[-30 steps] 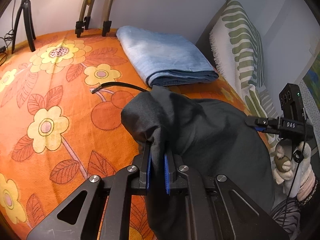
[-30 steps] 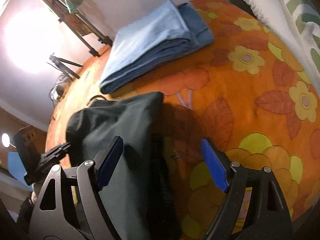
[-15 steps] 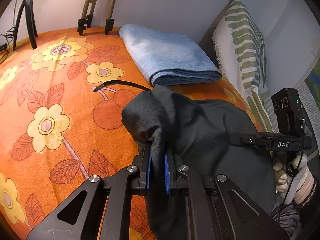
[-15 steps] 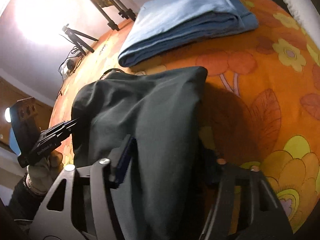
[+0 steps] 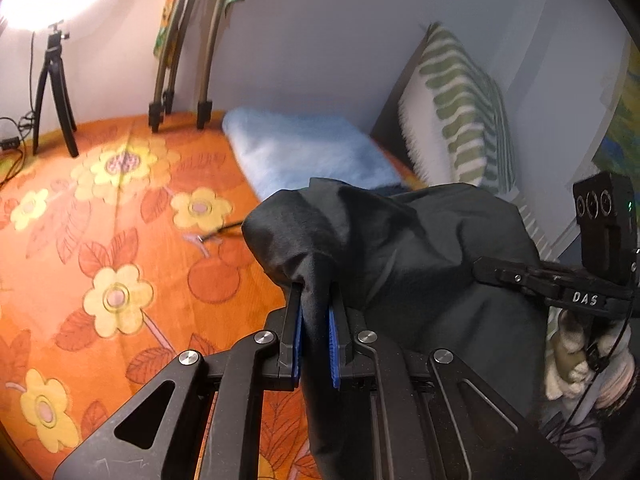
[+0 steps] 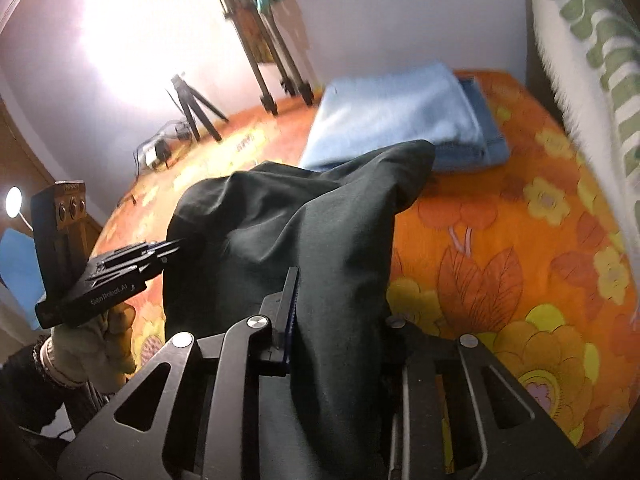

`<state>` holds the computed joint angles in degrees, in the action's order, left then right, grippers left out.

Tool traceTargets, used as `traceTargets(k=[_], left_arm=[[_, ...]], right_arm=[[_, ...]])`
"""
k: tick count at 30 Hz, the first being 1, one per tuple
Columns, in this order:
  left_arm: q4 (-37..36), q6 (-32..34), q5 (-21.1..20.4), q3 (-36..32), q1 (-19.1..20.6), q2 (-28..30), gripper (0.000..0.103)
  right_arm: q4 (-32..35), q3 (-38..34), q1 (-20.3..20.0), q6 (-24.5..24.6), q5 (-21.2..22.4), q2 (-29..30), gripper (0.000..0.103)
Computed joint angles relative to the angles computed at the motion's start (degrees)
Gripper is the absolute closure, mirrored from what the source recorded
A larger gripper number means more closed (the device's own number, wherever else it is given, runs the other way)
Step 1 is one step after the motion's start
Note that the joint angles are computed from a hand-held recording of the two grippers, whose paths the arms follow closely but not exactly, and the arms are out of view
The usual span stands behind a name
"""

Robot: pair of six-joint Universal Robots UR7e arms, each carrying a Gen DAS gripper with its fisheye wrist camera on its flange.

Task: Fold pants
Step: 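Lift the pants end with both grippers and fold it over onto the pants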

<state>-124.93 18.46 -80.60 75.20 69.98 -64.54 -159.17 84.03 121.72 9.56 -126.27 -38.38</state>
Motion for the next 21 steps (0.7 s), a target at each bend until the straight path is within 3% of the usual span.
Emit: traceTargets(k=[10, 21], left_arm=[[0.53, 2.86, -1.36, -8.92, -1.89, 3.93, 0.094], [0.47, 6.37, -0.81, -22.75, -4.11, 13.5, 0.094]], right_arm=[[-3.16, -6.01, 1.12, -4.37, -2.17, 1.92, 0.08], [-0.55, -20.71, -0.45, -11.23, -4.23, 6.7, 0.08]])
